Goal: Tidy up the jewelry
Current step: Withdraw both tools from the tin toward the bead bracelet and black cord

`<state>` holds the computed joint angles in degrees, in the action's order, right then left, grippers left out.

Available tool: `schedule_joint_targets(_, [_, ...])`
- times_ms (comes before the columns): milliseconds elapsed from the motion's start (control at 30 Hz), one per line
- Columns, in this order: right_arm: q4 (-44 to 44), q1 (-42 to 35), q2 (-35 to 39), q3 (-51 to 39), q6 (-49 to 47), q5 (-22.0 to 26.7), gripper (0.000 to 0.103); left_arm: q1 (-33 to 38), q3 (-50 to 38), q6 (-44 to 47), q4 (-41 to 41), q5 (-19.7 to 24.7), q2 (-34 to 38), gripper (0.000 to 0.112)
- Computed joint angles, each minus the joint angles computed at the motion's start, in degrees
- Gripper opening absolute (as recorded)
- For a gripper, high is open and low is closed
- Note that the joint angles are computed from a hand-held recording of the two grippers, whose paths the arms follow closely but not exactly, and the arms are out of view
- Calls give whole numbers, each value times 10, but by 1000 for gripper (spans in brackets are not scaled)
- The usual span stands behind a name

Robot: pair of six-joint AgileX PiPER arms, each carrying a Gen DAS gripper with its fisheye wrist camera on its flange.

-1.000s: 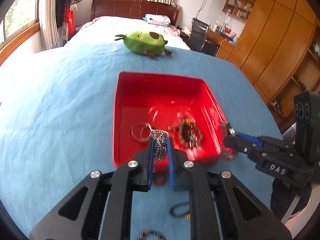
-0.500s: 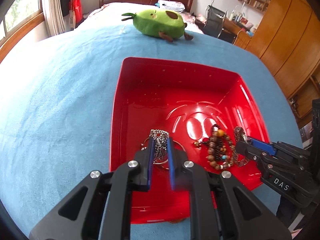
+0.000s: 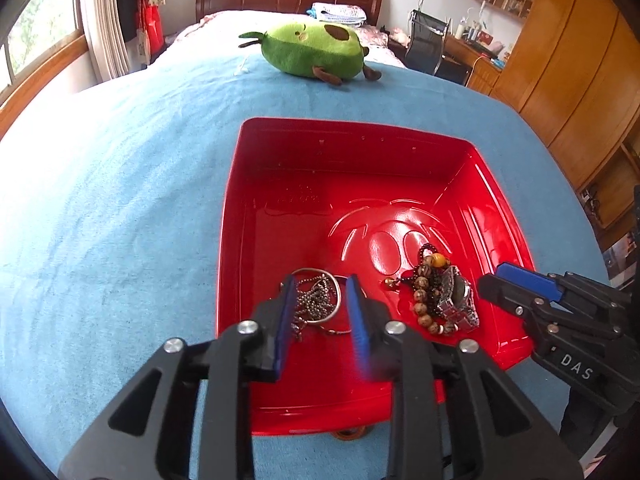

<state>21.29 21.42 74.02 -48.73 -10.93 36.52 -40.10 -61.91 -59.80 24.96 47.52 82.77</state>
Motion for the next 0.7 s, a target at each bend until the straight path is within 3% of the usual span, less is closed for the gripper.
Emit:
schedule_joint_targets(233, [0,0,-46,13,8,16,30,-53,4,-60,51,40,-37,44])
schedule_joint_targets(367, [4,-8,-74,23,5,28,31,-96,5,-105,88,75,-55,59])
schedule_joint_targets(700, [-34,-21,-178,81,45,67,33,-201,31,-192,110,159,-101,64])
